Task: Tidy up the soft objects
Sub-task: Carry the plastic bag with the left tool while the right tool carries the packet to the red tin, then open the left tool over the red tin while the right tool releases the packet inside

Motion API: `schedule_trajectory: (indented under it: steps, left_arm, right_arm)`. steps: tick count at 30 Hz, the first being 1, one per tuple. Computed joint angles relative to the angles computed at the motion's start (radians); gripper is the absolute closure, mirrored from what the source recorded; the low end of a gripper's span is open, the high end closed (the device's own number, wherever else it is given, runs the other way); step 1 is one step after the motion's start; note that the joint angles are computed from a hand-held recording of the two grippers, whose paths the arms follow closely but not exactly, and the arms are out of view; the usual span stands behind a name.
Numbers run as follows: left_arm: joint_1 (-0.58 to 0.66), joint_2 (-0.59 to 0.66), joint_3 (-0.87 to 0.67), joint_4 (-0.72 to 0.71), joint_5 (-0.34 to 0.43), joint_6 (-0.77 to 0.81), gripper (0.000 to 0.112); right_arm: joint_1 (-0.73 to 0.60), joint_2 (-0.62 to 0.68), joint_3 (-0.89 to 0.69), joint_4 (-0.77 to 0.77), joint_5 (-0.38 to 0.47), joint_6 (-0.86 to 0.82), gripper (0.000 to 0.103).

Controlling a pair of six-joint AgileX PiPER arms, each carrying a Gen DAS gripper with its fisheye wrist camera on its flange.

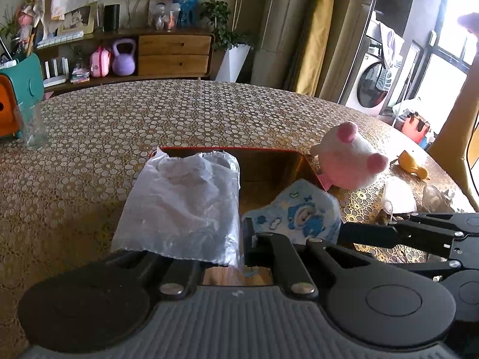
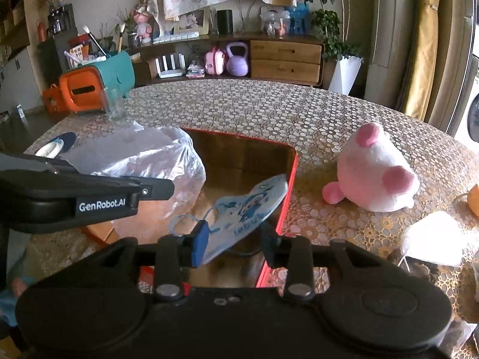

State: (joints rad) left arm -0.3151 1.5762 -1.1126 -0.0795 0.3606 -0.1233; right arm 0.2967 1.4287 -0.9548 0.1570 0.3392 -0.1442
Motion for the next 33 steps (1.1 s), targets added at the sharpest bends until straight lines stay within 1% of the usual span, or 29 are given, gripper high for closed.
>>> schedule_trajectory:
  steps: [2,4,8,10,14,18,21,22,23,24,25,26,27,30,31,33]
  left_arm:
    - [-0.005,-0.007,0.001,0.02,0.005,-0.021,0.106]
    - [-0.011,-0.017,0.006,0.046,0.01,-0.049,0.106]
    - [-0.017,-0.041,0.01,0.06,0.04,-0.066,0.106]
    - [-0.026,-0.05,0.009,0.09,0.06,-0.093,0.106]
    - [-0.045,-0.083,0.032,0.154,0.067,-0.149,0.106]
    - [-0.052,-0.094,0.034,0.15,0.077,-0.167,0.106]
    - [-0.07,-0.115,0.045,0.186,0.079,-0.216,0.105]
    - [-0.073,-0.125,0.05,0.189,0.081,-0.221,0.1]
    - [-0.079,-0.136,0.057,0.199,0.081,-0.236,0.086]
    - [-0.085,-0.149,0.065,0.216,0.081,-0.26,0.075]
    - [-0.091,-0.164,0.074,0.232,0.08,-0.282,0.04]
    - [-0.097,-0.18,0.086,0.255,0.075,-0.311,0.023]
    - [-0.106,-0.199,0.1,0.289,0.069,-0.348,0.023]
    - [-0.129,-0.23,0.103,0.329,0.099,-0.406,0.023]
    - [-0.141,-0.242,0.106,0.352,0.11,-0.437,0.023]
    - [-0.175,-0.268,0.112,0.424,0.135,-0.513,0.023]
  right_arm:
    - [0.002,-0.015,0.005,-0.01,0.002,0.012,0.065]
    - [0.004,-0.034,0.014,-0.012,0.001,0.015,0.056]
    - [-0.008,-0.093,0.039,0.06,0.013,-0.049,0.052]
    - [-0.023,-0.126,0.057,0.112,0.022,-0.097,0.048]
    - [-0.062,-0.195,0.085,0.203,0.054,-0.181,0.045]
    - [-0.107,-0.263,0.115,0.283,0.093,-0.252,0.043]
    - [-0.151,-0.318,0.138,0.337,0.133,-0.308,0.042]
    - [-0.162,-0.335,0.145,0.347,0.142,-0.317,0.041]
    - [-0.182,-0.355,0.153,0.367,0.158,-0.339,0.041]
    - [-0.207,-0.374,0.159,0.395,0.177,-0.369,0.041]
    - [-0.237,-0.396,0.166,0.427,0.201,-0.404,0.04]
    - [-0.258,-0.412,0.17,0.443,0.218,-0.421,0.04]
    - [-0.295,-0.433,0.175,0.473,0.246,-0.455,0.04]
    - [-0.391,-0.484,0.192,0.535,0.318,-0.531,0.04]
    - [-0.423,-0.501,0.198,0.549,0.339,-0.547,0.039]
    - [-0.516,-0.527,0.204,0.605,0.408,-0.612,0.036]
